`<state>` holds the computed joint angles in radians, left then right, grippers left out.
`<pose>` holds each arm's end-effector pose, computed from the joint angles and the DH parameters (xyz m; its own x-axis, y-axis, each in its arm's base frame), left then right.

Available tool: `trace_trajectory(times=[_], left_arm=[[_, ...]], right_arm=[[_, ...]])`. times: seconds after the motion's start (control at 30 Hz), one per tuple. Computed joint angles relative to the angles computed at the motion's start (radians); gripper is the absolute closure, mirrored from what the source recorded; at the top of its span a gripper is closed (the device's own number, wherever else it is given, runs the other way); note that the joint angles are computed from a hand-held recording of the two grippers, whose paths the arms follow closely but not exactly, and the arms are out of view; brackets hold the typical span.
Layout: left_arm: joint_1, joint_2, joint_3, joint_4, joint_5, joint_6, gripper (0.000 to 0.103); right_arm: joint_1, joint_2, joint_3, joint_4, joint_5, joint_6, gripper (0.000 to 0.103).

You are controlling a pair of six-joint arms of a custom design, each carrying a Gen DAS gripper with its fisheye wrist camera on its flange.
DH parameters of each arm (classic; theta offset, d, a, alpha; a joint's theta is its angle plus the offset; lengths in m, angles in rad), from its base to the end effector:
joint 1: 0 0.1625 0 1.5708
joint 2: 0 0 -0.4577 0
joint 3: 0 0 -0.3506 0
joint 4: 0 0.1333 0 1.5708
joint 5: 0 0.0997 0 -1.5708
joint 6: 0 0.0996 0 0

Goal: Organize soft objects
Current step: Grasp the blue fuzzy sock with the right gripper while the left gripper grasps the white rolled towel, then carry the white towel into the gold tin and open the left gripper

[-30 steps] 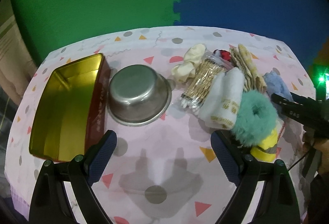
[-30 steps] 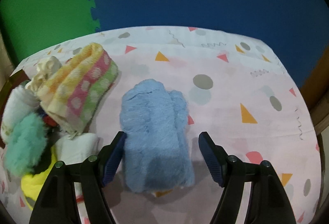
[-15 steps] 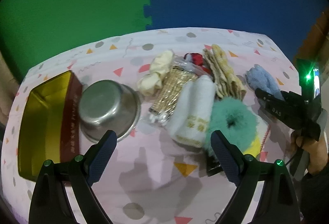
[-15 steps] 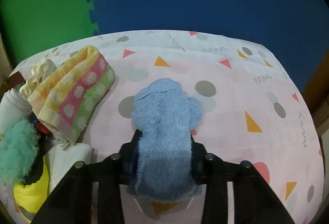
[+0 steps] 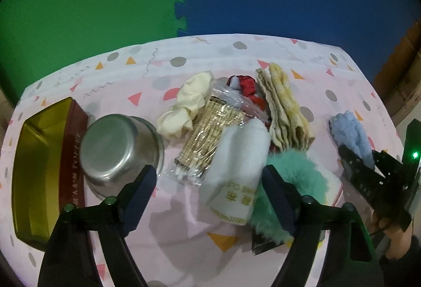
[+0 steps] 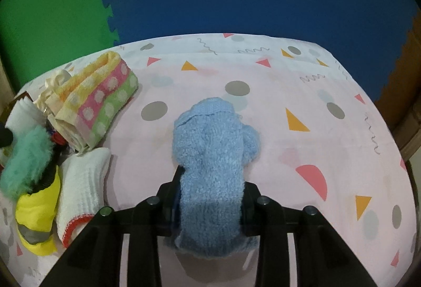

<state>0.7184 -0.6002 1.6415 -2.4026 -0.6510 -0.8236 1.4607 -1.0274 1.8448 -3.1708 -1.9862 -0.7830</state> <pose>-0.3418 -0.5811 0.0387 -0.7266 -0.0882 -0.6813 0.2992 0.8521 -0.4295 0.0254 -0.6180 0.3042 -0.6774 -0.2254 0.7002 -0.5642 0.7700 -0.2979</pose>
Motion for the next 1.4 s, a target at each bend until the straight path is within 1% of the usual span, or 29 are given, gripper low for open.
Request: trace_trajectory(times=[0.07,0.13,0.17,0.23,0.27,0.3,0.33,0.43,0.5,0.83,1.03,1.2,1.3,1.33,1.4], left_arm=[[0.004,0.01,-0.014,-0.001,-0.003,0.021,0.028],[0.01,0.018,-0.026,-0.005,-0.019,0.051,0.041],[0.013,0.021,-0.03,-0.015,-0.035,0.067,0.045],[0.018,0.025,-0.032,-0.032,-0.059,0.083,0.06],[0.02,0.025,-0.028,-0.046,-0.071,0.089,0.065],[0.022,0.024,-0.025,-0.055,-0.083,0.096,0.075],[0.024,0.022,-0.023,-0.059,-0.097,0.099,0.081],[0.023,0.015,-0.009,-0.075,-0.113,0.094,0.086],[0.019,0.008,0.002,-0.09,-0.12,0.093,0.087],[-0.022,-0.034,0.062,-0.117,-0.104,0.11,0.088],[-0.044,-0.072,0.093,-0.092,-0.077,0.072,0.088],[-0.056,-0.121,0.117,-0.016,-0.007,-0.002,0.088],[-0.053,-0.165,0.135,0.052,0.037,-0.066,0.088],[-0.048,-0.185,0.14,0.093,0.053,-0.105,0.088],[-0.043,-0.215,0.156,0.137,0.071,-0.154,0.088]], right_arm=[[0.003,0.004,0.002,-0.012,-0.009,-0.009,0.069],[0.002,0.004,0.004,-0.013,-0.007,-0.008,0.069],[0.002,0.004,0.003,-0.012,-0.006,-0.007,0.069],[0.004,0.006,0.005,-0.019,-0.01,-0.01,0.069],[0.005,0.007,0.005,-0.021,-0.011,-0.011,0.069],[0.006,0.008,0.008,-0.024,-0.013,-0.01,0.069],[0.007,0.008,0.008,-0.025,-0.014,-0.01,0.069],[0.007,0.009,0.009,-0.026,-0.014,-0.009,0.069],[0.006,0.008,0.009,-0.026,-0.013,-0.009,0.068],[0.007,0.009,0.011,-0.027,-0.012,-0.007,0.068],[0.006,0.009,0.011,-0.027,-0.011,-0.008,0.068],[0.006,0.009,0.011,-0.027,-0.011,-0.007,0.068],[0.007,0.01,0.011,-0.029,-0.012,-0.008,0.068],[0.006,0.009,0.011,-0.028,-0.011,-0.009,0.068],[0.006,0.01,0.011,-0.028,-0.011,-0.008,0.068]])
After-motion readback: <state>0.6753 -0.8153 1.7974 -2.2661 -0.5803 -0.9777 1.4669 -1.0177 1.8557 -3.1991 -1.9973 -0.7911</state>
